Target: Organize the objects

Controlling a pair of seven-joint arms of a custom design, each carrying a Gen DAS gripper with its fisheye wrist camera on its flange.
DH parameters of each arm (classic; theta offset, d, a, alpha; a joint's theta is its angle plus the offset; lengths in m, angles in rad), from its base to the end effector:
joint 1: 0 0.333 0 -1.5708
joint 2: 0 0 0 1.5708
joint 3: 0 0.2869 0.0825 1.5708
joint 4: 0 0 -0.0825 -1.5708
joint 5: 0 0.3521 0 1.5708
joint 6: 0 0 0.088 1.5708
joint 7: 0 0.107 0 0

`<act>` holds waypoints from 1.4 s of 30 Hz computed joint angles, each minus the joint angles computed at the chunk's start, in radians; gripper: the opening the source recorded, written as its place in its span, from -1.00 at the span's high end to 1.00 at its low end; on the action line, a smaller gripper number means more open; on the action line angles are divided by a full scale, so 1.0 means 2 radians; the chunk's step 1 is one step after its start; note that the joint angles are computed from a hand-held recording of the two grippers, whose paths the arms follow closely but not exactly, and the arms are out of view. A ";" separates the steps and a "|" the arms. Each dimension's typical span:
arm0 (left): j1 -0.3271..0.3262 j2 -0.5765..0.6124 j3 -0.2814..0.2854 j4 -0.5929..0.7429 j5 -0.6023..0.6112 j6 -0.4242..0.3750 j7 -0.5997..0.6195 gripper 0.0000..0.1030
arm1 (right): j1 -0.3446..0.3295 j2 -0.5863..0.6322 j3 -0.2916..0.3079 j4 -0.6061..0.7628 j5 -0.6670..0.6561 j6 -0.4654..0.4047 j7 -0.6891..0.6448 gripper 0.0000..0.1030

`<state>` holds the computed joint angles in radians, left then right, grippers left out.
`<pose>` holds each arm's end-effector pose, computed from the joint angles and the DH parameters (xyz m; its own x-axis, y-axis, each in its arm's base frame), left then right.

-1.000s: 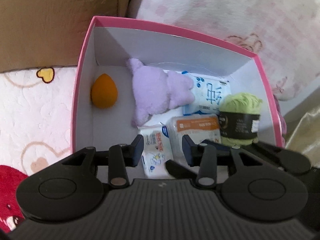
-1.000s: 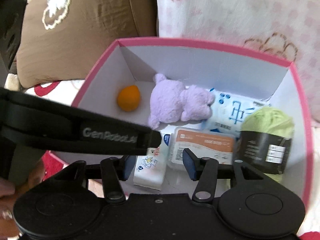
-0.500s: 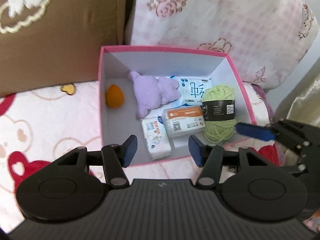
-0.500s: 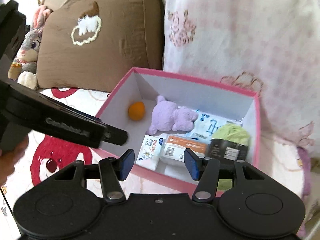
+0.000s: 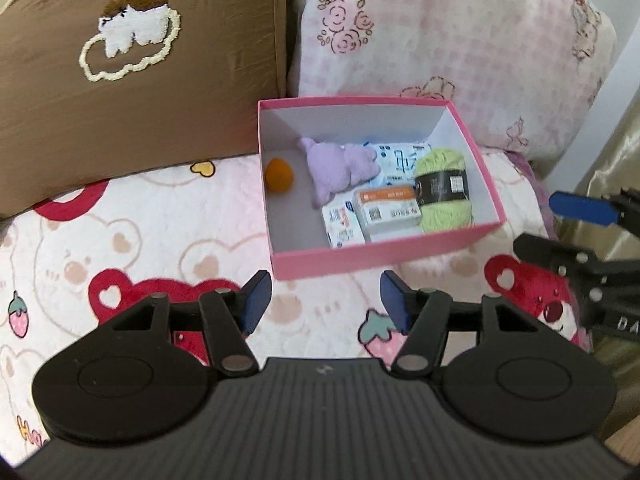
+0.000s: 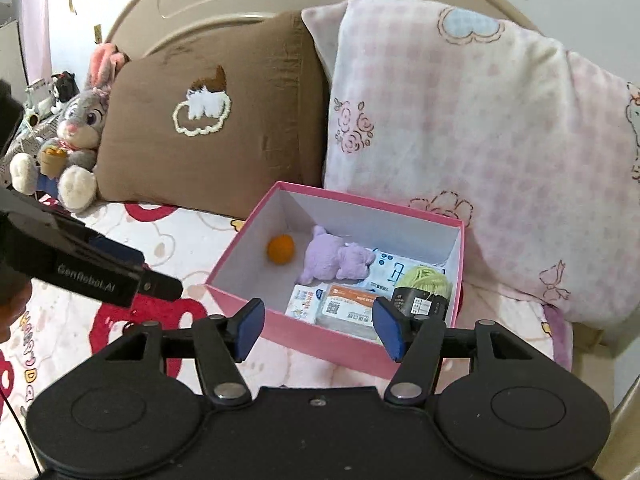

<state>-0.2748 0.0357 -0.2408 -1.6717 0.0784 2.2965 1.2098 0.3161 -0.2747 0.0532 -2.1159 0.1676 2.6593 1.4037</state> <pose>0.5111 -0.2849 0.6111 -0.2216 -0.9663 0.1313 -0.8312 0.1168 -0.5435 0.4680 0.1793 0.6075 0.4227 -0.9059 -0.0248 -0.6229 -0.2706 -0.7340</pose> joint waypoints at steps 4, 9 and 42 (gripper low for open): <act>-0.003 -0.032 -0.004 -0.042 0.003 0.006 -0.006 -0.19 | 0.002 -0.034 0.001 -0.046 0.004 0.026 0.002 -0.31; -0.007 -0.055 -0.007 -0.077 -0.029 0.007 -0.002 -0.19 | 0.002 -0.066 -0.002 -0.080 0.007 0.026 0.021 -0.33; -0.026 -0.086 -0.036 -0.131 0.085 0.027 -0.149 -0.59 | -0.033 -0.128 0.018 -0.144 -0.095 -0.011 0.126 -0.81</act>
<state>-0.3261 -0.1356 -0.3128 -1.9343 0.2479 2.3508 0.9127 0.2499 -0.5316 0.0892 -2.4038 -0.0223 2.6370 1.6563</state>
